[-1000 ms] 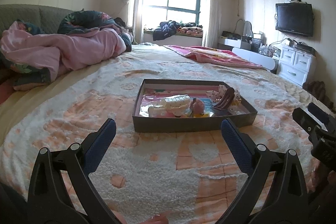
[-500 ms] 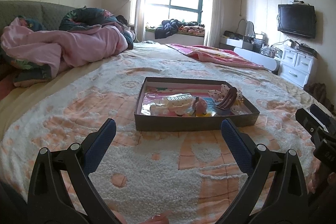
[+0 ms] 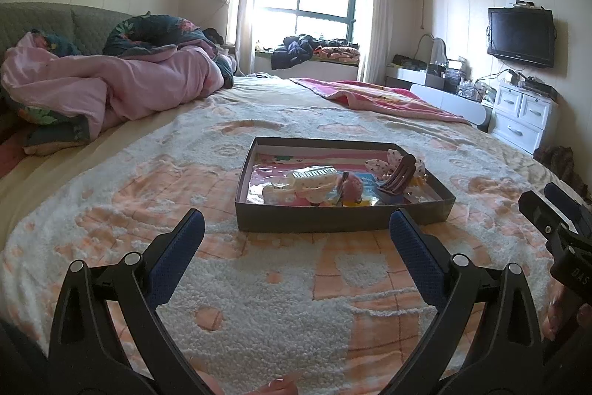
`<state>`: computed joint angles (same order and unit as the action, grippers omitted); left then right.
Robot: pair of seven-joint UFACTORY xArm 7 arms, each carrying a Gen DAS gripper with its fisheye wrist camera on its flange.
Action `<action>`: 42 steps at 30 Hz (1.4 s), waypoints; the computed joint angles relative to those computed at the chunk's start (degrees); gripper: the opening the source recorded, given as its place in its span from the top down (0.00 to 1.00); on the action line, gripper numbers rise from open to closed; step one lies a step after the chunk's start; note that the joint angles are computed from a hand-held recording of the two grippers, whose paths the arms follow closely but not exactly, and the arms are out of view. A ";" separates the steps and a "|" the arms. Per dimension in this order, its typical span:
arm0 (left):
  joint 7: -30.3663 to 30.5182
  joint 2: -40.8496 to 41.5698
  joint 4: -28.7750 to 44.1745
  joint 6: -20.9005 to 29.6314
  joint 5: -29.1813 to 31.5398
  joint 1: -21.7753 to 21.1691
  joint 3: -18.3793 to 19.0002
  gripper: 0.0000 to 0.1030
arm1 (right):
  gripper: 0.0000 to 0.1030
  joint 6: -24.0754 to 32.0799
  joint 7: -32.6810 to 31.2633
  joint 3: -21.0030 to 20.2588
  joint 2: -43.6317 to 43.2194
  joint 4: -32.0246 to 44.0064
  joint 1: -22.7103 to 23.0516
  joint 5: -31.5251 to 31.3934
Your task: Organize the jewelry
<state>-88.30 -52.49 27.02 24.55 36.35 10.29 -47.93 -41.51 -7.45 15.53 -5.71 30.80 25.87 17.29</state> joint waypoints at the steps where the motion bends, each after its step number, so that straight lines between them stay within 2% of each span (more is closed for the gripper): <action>1: -0.02 0.01 0.00 0.01 0.03 -0.01 0.01 0.11 | 0.06 -0.04 -0.21 0.09 0.02 0.01 0.02 0.27; 42: -0.63 0.54 0.28 0.30 0.80 -0.20 0.11 0.11 | 0.06 0.26 -0.62 0.19 0.07 0.24 0.29 0.48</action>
